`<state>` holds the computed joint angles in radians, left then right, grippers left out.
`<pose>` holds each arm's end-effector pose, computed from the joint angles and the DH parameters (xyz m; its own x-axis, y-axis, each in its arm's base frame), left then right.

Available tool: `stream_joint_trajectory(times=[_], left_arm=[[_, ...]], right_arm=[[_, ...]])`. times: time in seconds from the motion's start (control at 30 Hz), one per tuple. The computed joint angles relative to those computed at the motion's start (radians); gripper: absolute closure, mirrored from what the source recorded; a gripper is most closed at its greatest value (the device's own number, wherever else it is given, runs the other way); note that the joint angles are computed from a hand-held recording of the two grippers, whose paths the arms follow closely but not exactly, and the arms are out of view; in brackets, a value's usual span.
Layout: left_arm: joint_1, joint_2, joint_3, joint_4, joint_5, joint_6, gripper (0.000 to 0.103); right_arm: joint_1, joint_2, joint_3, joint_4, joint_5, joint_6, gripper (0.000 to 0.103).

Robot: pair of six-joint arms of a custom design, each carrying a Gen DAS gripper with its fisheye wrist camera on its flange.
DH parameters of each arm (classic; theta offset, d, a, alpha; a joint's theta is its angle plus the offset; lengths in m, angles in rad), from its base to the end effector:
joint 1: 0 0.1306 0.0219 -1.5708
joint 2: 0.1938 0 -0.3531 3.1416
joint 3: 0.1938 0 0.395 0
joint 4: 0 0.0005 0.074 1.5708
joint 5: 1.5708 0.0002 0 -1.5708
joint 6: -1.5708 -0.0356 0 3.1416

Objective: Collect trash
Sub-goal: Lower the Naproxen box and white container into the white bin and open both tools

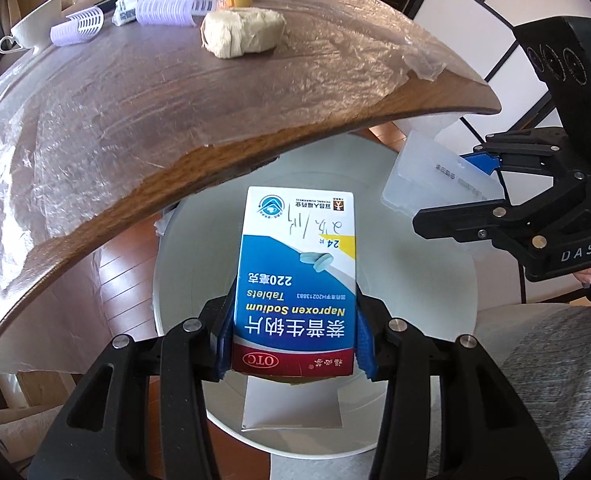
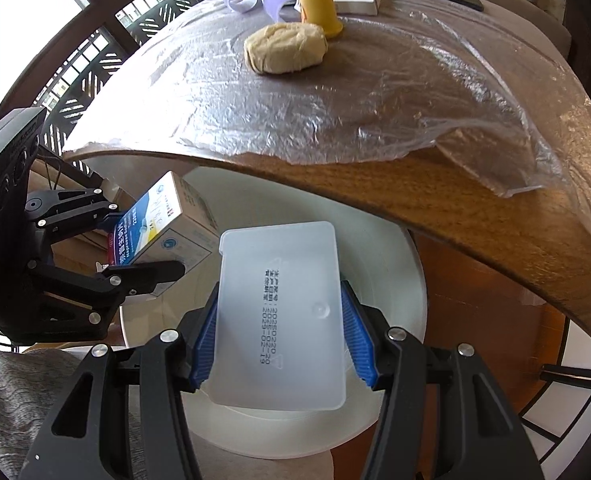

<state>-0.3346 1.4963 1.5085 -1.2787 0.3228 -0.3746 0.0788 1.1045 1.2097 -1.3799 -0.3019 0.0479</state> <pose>0.4599 -0.1724 0.3831 -0.6918 0.6079 -0.3896 0.7031 0.6899 -0.1720 0.3491 0.0377 0.4088 -0.9447 -0.1204 -0.3051 -0.2071 0.9403 0.2701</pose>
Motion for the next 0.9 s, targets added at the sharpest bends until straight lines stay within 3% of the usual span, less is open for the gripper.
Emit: stream_joint_trajectory(times=[0.9], left_arm=[[-0.01,0.022,-0.075,0.069,-0.047,-0.024,0.055]], right_arm=[[0.035,0.025,-0.053,0.037,0.047,-0.008,0.049]])
